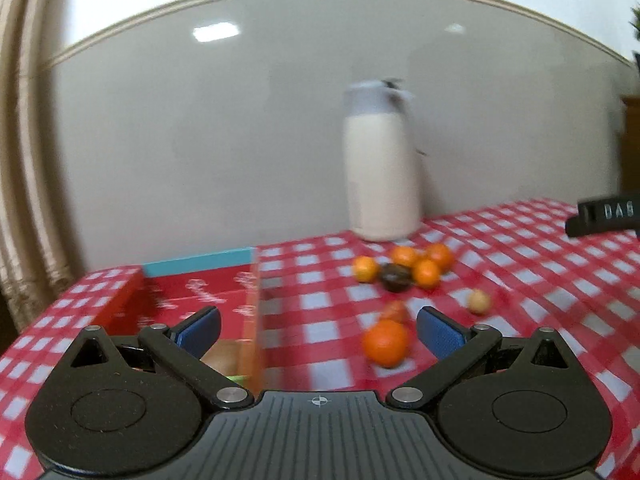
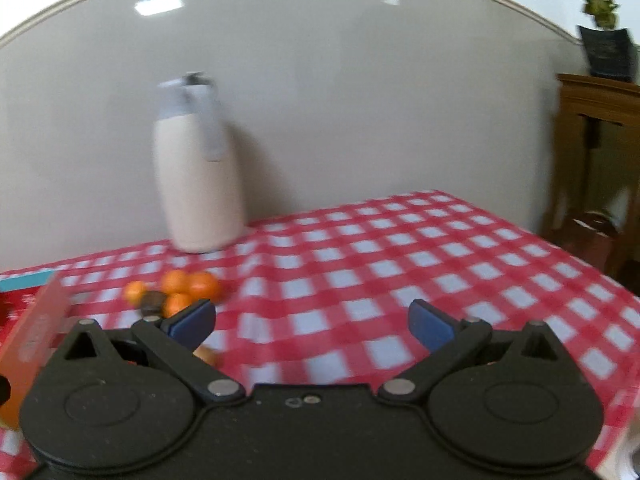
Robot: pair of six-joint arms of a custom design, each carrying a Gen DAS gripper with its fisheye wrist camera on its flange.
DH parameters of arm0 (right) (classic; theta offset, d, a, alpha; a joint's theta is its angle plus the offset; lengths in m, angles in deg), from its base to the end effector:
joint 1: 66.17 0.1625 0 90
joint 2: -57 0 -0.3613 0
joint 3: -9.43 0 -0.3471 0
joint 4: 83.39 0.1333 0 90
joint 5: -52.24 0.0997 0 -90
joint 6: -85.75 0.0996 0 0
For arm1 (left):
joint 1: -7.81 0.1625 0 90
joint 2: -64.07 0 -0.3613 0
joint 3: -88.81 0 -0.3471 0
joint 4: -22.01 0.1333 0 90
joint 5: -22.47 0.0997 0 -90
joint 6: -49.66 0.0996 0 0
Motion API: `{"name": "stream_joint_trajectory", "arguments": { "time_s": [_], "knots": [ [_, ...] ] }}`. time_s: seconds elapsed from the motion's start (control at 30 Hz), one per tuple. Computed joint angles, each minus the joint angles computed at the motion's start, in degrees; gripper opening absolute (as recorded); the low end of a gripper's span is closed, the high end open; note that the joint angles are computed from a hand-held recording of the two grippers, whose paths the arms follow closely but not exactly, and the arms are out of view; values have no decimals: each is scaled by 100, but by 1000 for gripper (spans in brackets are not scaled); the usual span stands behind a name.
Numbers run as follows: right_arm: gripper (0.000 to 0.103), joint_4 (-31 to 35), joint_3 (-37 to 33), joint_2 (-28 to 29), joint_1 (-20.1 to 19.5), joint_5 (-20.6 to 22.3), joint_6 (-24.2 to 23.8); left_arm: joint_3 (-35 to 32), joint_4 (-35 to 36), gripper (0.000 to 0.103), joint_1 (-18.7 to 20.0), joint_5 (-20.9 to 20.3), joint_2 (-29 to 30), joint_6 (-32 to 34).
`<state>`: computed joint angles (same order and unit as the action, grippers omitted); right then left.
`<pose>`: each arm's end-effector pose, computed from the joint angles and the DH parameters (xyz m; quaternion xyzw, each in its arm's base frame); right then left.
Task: Organize fruits
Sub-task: 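Lower the left gripper onto the large orange and close it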
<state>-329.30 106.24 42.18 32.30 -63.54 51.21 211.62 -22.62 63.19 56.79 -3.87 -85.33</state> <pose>0.1643 -0.4926 -0.0178 0.1607 -0.7739 0.5308 0.3059 -0.0345 -0.4294 0.1054 0.2045 0.7129 -0.5322 0.4082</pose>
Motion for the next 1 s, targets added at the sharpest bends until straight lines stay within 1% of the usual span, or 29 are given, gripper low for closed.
{"name": "stream_joint_trajectory", "arguments": {
  "time_s": [0.1,0.23,0.33,0.5,0.6,0.63,0.67,0.7,0.73,0.77,0.8,0.9,0.93,0.97,1.0],
  "knots": [
    [103,-225,-61,18,-23,-233,-109,-419,562,103,66,141,346,-323],
    [103,-627,-104,50,-55,-460,-429,-964,1223,103,229,234,697,-855],
    [103,-665,79,-58,-124,-391,-405,-1269,1597,103,376,320,853,-1264],
    [103,-619,357,-242,-230,-237,-242,-1751,2024,102,576,271,1164,-1723],
    [103,-573,456,-325,-277,-151,-127,-1892,2002,102,611,204,1279,-1677],
    [103,-565,484,-345,-294,-132,-102,-1926,1978,100,624,222,1310,-1630],
    [103,-552,503,-360,-304,-122,-83,-1953,1974,90,626,232,1338,-1579],
    [103,-540,523,-376,-318,-106,-64,-2071,2179,83,644,264,1397,-1660],
    [103,-525,544,-393,-332,-91,-43,-2282,2604,71,692,340,1490,-1938],
    [103,-509,561,-408,-341,-86,-20,-2442,2926,63,731,381,1564,-2188],
    [103,-500,581,-422,-353,-75,0,-2541,3100,61,755,370,1620,-2347],
    [103,-437,643,-472,-391,-21,77,-2575,3105,59,762,331,1664,-2378],
    [103,-418,661,-487,-399,-4,102,-2535,3028,55,756,332,1650,-2311],
    [103,-410,675,-499,-408,17,121,-2522,2979,47,742,292,1660,-2244],
    [103,-407,689,-508,-415,32,138,-2545,3003,45,744,281,1681,-2236]
  ]
}}
